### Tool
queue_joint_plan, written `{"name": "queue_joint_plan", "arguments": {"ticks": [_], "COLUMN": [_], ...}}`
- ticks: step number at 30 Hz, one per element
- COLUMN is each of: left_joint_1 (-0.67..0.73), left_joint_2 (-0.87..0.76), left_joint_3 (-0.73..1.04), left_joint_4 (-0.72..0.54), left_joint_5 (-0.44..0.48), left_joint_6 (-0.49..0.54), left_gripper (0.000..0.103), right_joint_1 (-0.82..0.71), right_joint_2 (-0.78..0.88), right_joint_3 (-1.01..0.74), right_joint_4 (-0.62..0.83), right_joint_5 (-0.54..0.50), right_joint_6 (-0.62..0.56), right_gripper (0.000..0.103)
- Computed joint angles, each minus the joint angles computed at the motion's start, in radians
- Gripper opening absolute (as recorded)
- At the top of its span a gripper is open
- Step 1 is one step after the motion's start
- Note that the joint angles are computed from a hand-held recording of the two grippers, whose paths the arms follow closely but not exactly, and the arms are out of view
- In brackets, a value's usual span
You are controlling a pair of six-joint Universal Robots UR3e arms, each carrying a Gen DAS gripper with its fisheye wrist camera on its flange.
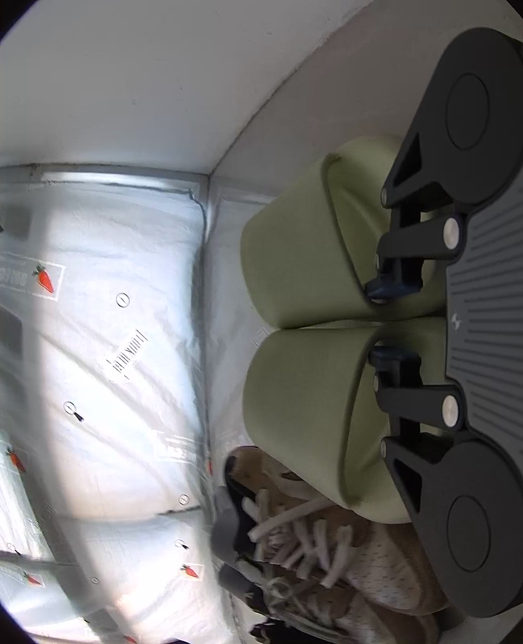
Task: Organize scattered shoes
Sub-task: 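Grasp both pale green slides by their straps with the right gripper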
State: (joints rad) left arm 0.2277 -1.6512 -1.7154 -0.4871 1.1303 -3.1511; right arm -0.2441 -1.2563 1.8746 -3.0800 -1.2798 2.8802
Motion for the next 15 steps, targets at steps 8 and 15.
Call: {"name": "queue_joint_plan", "arguments": {"ticks": [8,15], "left_joint_1": [0.173,0.340], "left_joint_2": [0.086,0.132], "left_joint_3": [-0.120,-0.182], "left_joint_4": [0.023,-0.027], "left_joint_5": [-0.115,-0.238], "left_joint_6": [0.003,0.119], "left_gripper": [0.092,0.092], "right_joint_1": [0.059,0.099], "right_joint_2": [0.015,0.035], "right_joint_3": [-0.101,-0.044], "right_joint_4": [0.104,0.049], "right_joint_5": [-0.099,-0.180], "right_joint_6": [0.037,0.093], "right_gripper": [0.025,0.026]}}
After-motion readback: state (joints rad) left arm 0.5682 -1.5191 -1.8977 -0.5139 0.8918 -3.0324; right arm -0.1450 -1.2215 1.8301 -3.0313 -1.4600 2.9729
